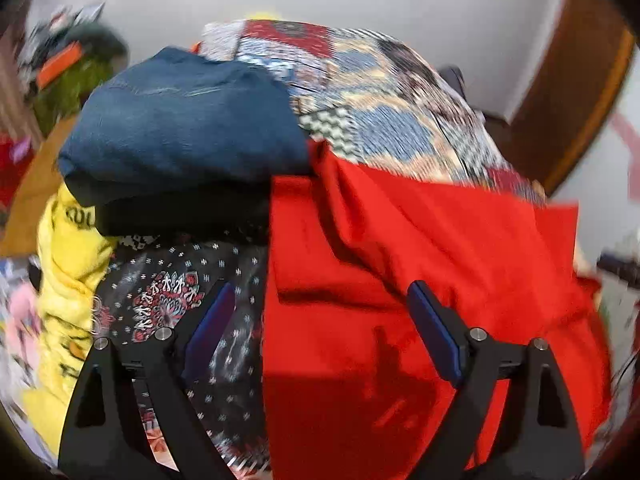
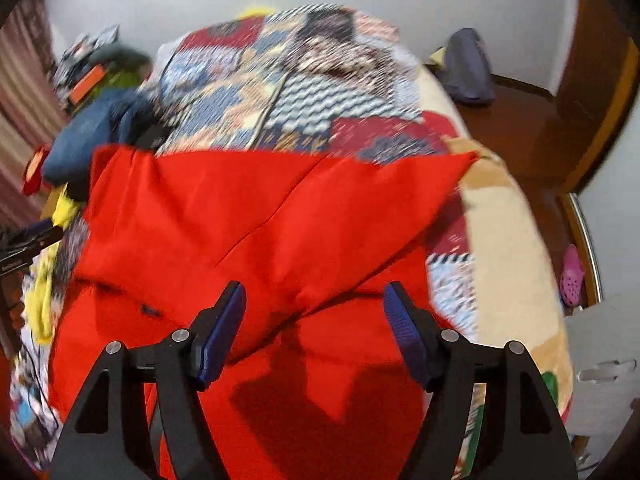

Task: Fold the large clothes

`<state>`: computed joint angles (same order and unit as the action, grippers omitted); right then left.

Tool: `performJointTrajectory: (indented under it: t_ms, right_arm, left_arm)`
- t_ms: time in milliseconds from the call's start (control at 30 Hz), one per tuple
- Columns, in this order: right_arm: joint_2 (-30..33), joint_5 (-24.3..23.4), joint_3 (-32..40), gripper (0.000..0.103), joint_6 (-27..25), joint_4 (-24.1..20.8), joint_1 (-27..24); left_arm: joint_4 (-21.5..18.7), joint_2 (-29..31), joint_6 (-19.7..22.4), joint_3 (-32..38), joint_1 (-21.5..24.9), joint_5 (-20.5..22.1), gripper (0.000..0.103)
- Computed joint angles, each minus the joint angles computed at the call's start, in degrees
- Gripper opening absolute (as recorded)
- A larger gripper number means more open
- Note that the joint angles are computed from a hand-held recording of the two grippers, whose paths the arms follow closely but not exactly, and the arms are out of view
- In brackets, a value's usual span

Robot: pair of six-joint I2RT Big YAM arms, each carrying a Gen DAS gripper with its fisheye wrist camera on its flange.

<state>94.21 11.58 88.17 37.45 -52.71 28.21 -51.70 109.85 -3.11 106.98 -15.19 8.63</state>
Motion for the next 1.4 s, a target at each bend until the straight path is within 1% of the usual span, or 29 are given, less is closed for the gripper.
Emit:
performJointTrajectory:
  t_ms: [67,100,167,233,300,367,467,500,567,600,667,700,733,767,800,833,867,933,1000,1067,1233,1300,1400]
  right_arm:
    - [-0.24,-0.18,-0.5,0.068,1.52,0.66,-1.25]
    - [-0.19,-0.4,-0.68,0.068,2.21,0.97,-1.91]
    - [0.39,-1.03,-0.97,0.068,3.32,1.72,-3.37]
    - [1.1,-2.12,-1.19,0.068,4.57,2.37,-4.77]
    - [2.13,-3.83,-1.64,0.068,6.24,3.27,-6.43]
    - [2.89,-5.65,-2.07,0.068,7.86,4.0,-7.6]
    - [4.91,-10.78,-2.6,0.068,9.5,6.48,-9.69]
    - [5.55,-11.56,-2.6,0.068,9.57,7.14,-10.08]
    - [6.28,-13.02,-2.69,0.068,9.01,8.8,-10.49]
    - [6.92,-14.33,-2.65,0.068,8.75,10.15,-10.77]
    - [7.27,-15.35,-2.86,0.068,8.5,12.0,-11.03]
    - [7.71,-15.53,-2.43,0.067,8.08,12.43,-11.06]
    - [7.84,-15.92,-2.4,0.064,7.81,12.84,-11.02]
    - [8.16,-16.39,-2.1,0.055,7.38,12.98,-10.99]
    - [8.53,-16.93,-1.56,0.039,6.66,12.7,-10.88]
    - [8.51,-18.16,-1.63,0.031,5.86,13.01,-10.97]
    - [8.41,-18.81,-1.57,0.019,5.48,13.26,-10.97]
    - [7.37,-16.11,-1.63,0.014,3.94,13.11,-10.16]
    - [5.96,-13.02,-1.78,0.013,2.3,12.99,-9.26]
    - [4.57,-10.85,-1.69,0.012,1.38,12.99,-8.65]
    - [1.09,-6.59,-1.01,0.011,-1.93,13.32,-7.81]
    - [0.35,-4.42,-0.13,0.011,-3.27,12.71,-7.44]
    - [0.29,-2.81,1.26,0.011,-4.51,12.84,-7.44]
  left_arm:
    - [-0.87,2.78,-3.2,3.53,0.75,2.57,0.088]
    - [-1.43,3.97,-4.13,5.05,0.94,3.28,0.088]
    - [-3.62,8.11,-6.84,10.22,1.38,5.7,0.088]
    - [-4.82,11.39,-8.99,14.02,1.43,7.09,0.088]
    - [-5.97,13.94,-10.49,17.02,1.59,7.58,0.088]
    - [-7.11,17.18,-11.79,20.54,1.72,9.76,0.088]
    - [-8.45,20.19,-12.74,23.31,1.99,11.75,0.088]
    - [-8.22,20.71,-13.37,23.44,2.12,12.79,0.087]
    - [-5.71,20.4,-14.76,21.43,2.35,14.9,0.08]
    - [-4.49,19.97,-14.96,20.35,2.36,15.25,0.074]
    - [-1.37,18.55,-14.03,17.46,2.22,15.37,0.067]
    - [-1.07,18.19,-13.3,16.93,2.07,14.96,0.06]
    - [-0.7,17.64,-12.3,16.2,1.89,14.25,0.053]
    - [-0.28,16.99,-11.36,15.41,1.73,13.79,0.049]
    - [0.0,16.47,-10.79,14.78,1.59,13.51,0.037]
    - [0.06,15.8,-9.89,14.28,1.4,13.28,0.025]
    - [-0.08,15.34,-9.19,14.08,1.16,12.98,0.022]
    - [-0.07,14.2,-7.42,13.47,0.35,10.24,0.017]
    - [0.23,12.88,-5.64,12.77,-0.62,7.43,0.016]
    - [0.71,11.49,-4.8,12.15,-1.32,6.06,0.015]
    - [1.71,9.22,-5.26,12.86,-2.57,5.74,0.015]
    - [2.23,8.92,-5.42,13.37,-3.08,5.99,0.014]
    - [2.38,9.71,-4.89,16.16,-3.6,5.73,0.014]
